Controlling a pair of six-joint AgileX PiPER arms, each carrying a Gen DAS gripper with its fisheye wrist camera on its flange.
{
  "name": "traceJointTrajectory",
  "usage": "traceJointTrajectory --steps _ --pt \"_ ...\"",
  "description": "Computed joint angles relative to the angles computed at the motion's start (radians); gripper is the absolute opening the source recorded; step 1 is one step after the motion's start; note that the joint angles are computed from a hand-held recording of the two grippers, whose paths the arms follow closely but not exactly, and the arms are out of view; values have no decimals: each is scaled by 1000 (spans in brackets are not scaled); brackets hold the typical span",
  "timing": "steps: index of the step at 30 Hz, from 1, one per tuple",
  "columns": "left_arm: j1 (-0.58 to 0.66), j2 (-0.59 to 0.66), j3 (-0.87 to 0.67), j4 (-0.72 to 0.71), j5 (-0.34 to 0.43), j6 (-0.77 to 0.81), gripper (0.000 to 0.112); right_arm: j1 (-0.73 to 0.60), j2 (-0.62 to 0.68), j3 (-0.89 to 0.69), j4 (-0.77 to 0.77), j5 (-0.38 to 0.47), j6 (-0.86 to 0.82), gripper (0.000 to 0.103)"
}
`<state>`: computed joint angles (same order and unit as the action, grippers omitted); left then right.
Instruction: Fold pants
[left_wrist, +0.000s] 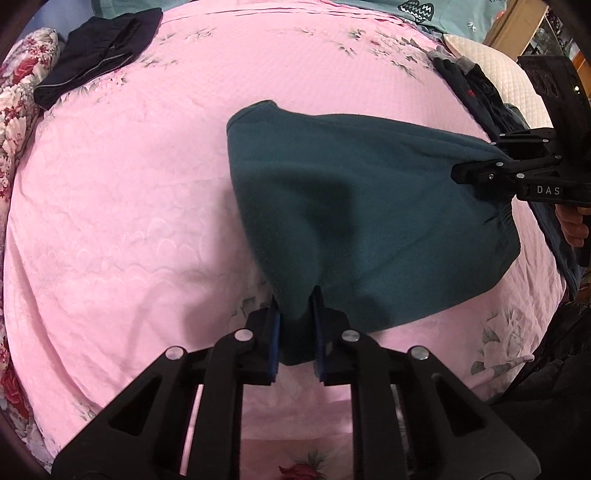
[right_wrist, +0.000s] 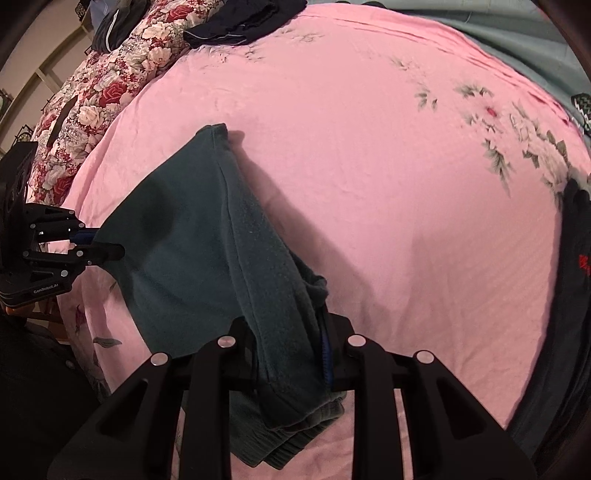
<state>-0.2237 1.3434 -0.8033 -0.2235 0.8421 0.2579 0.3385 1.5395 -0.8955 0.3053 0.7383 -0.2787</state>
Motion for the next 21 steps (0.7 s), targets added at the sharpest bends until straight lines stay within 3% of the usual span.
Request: traceJointTrajectory --steps 9,13,17,21 --pt "10 -26 -92 21 51 -17 13 69 -66 -58 -130 36 112 22" --pt "2 -6 -203 69 62 -62 13 64 -66 -179 -199 66 110 21" --pt "19 87 -376 97 68 -52 13 48 21 -361 -269 78 74 21" --pt "72 280 -627 82 77 -1 13 37 186 -601 -356 96 102 21"
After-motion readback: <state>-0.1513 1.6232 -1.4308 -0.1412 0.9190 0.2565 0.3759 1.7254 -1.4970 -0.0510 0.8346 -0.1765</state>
